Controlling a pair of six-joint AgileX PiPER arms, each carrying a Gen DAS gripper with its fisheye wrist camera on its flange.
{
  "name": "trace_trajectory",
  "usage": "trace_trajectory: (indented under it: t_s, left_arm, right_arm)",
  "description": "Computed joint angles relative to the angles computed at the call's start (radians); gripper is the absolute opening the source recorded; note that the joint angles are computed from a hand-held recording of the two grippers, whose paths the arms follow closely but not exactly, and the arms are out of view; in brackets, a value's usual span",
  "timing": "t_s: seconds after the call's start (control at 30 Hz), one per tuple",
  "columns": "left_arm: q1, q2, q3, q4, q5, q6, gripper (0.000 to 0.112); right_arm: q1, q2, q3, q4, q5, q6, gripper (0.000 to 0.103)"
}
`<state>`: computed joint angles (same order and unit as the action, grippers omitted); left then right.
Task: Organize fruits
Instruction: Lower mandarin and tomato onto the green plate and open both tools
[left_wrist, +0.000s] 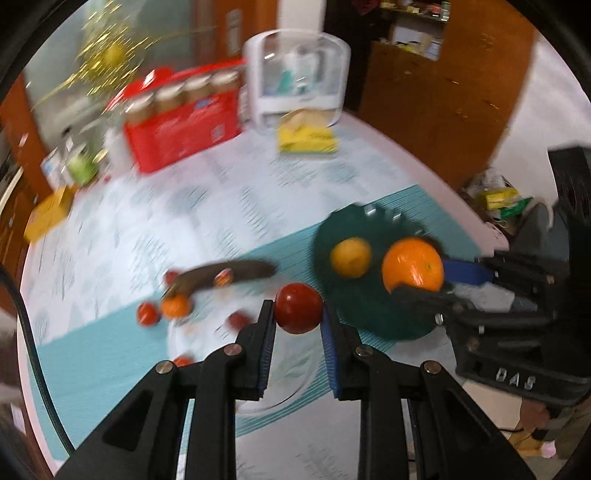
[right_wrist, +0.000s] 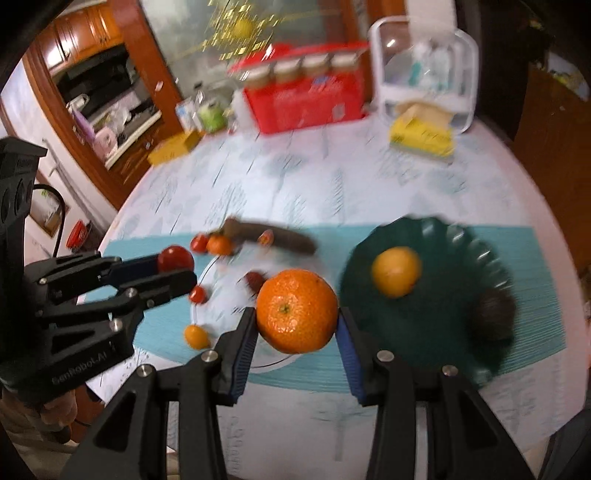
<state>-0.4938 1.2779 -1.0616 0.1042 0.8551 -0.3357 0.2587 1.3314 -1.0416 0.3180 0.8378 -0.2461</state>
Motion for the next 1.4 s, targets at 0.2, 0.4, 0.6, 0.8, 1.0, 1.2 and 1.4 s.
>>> trace_trajectory:
  t_s: [0.2, 0.4, 0.6, 0.8, 1.0, 1.2, 1.4]
  left_arm:
    - [-0.16, 0.2, -0.215, 0.079, 0.02, -0.159, 0.023]
    - [-0.224, 0.391, -0.319, 0.105, 0.002, -0.253, 0.023]
    - [-0.23, 0.56, -0.332, 0.035, -0.036, -0.302, 0.023]
    - [-0.235, 0.662, -0.338, 0.017, -0.067, -0.336, 0.023]
    - [-0.239, 0.71, -0.357, 0.015, -0.067, -0.356, 0.025]
    - [-0.241, 0.703, -0.363, 0.043, -0.039, -0.395, 0.07]
    - [-0.231, 0.661, -0.325, 0.046, -0.028, -0.423, 0.074]
  right_arm:
    - [-0.227, 0.029, -0.118, 0.03, 0.046, -0.198, 0.043]
    - [-0.38, 0.213, -0.244, 0.07, 0.061, -0.33, 0.043]
    - [-0.388, 0.398, -0.278, 0.047, 0.009, -0.38, 0.043]
    - [-0.375, 0.52, -0.268, 0.057, -0.037, -0.412, 0.043]
    - [-0.354, 0.59, -0.278, 0.049, -0.048, -0.423, 0.045]
    - [-0.339, 0.578, -0.253, 0.047, -0.089, -0.446, 0.046]
    - [-0.346, 0.523, -0.21, 0.083, -0.119, -0.491, 0.047]
